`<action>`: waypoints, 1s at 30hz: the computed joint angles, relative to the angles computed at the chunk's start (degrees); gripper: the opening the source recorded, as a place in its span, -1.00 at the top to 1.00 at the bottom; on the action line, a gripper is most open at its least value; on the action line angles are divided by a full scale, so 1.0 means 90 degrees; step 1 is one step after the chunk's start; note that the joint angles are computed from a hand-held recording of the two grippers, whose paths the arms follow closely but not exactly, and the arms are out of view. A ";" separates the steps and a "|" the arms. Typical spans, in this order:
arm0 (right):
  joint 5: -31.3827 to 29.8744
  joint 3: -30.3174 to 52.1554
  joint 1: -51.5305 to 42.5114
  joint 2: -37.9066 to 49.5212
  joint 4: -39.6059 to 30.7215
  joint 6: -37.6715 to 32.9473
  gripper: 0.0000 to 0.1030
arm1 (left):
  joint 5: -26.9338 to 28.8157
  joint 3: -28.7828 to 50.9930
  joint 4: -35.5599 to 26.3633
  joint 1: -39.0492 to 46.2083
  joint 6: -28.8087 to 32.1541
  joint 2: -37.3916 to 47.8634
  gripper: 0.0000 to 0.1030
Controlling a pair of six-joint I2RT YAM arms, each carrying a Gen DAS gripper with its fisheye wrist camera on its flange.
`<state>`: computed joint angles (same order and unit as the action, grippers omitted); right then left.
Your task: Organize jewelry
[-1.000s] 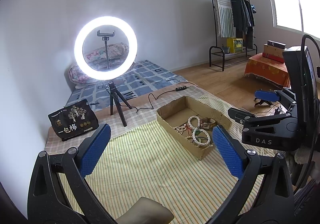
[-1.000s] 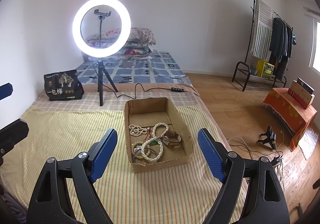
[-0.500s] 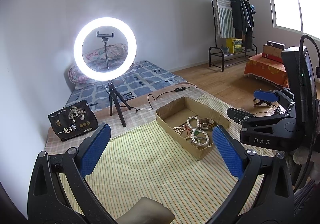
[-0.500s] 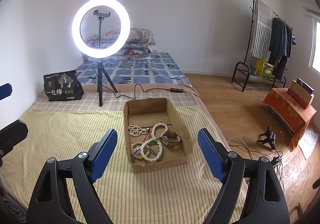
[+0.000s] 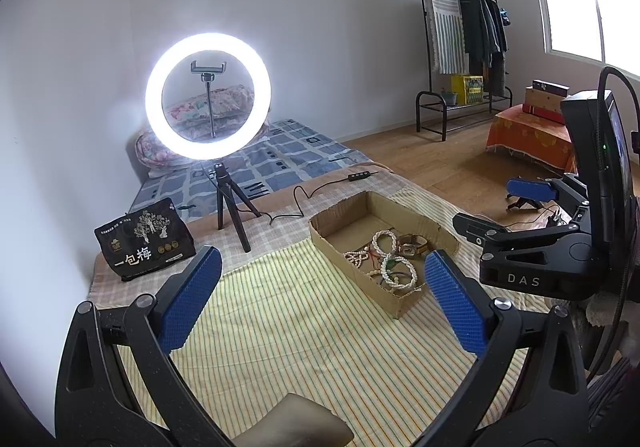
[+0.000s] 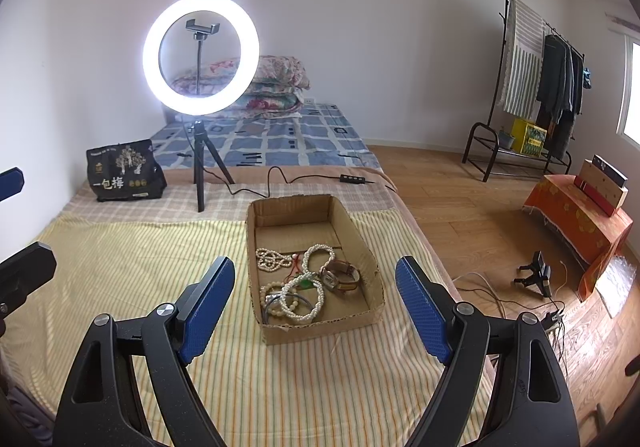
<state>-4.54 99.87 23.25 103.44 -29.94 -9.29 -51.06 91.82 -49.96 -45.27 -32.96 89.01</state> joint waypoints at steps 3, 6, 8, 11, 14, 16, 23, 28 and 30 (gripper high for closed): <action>0.0006 -0.0006 0.0003 -0.0006 0.0005 -0.0007 -0.60 | 0.0029 0.0084 -0.0057 -0.0038 -0.0068 0.0082 -1.00; 0.0002 -0.0008 0.0004 -0.0005 0.0009 -0.0002 -0.60 | 0.0012 0.0106 -0.0084 -0.0058 -0.0108 0.0105 -1.00; 0.0010 -0.0008 0.0009 -0.0004 0.0008 0.0001 -0.60 | -0.0024 0.0140 -0.0139 -0.0076 -0.0179 0.0134 -1.00; 0.0014 -0.0002 0.0011 -0.0003 -0.0001 0.0006 -0.60 | -0.0115 0.0181 -0.0268 -0.0115 -0.0358 0.0182 -1.00; 0.0019 -0.0031 0.0011 -0.0016 0.0017 -0.0002 -0.60 | -0.0141 0.0209 -0.0376 -0.0121 -0.0513 0.0201 -1.00; 0.0013 -0.0027 0.0009 -0.0014 0.0013 -0.0001 -0.60 | -0.0046 0.0125 -0.0306 -0.0031 -0.0463 0.0120 -1.00; 0.0026 -0.0147 -0.0003 -0.0067 0.0044 -0.0076 -0.60 | -0.0081 0.0069 -0.0306 -0.0014 -0.0505 0.0090 -1.00; 0.0051 -0.0112 0.0003 -0.0040 0.0037 -0.0055 -0.60 | 0.0119 0.0103 -0.0387 0.0089 -0.0568 0.0077 -1.00; 0.0050 -0.0104 -0.0008 -0.0030 0.0036 -0.0048 -0.60 | 0.0074 0.0100 -0.0404 0.0080 -0.0577 0.0078 -1.00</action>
<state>-4.10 98.93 23.18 103.17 -29.62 -9.72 -50.40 92.72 -53.59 -44.55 -38.15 89.70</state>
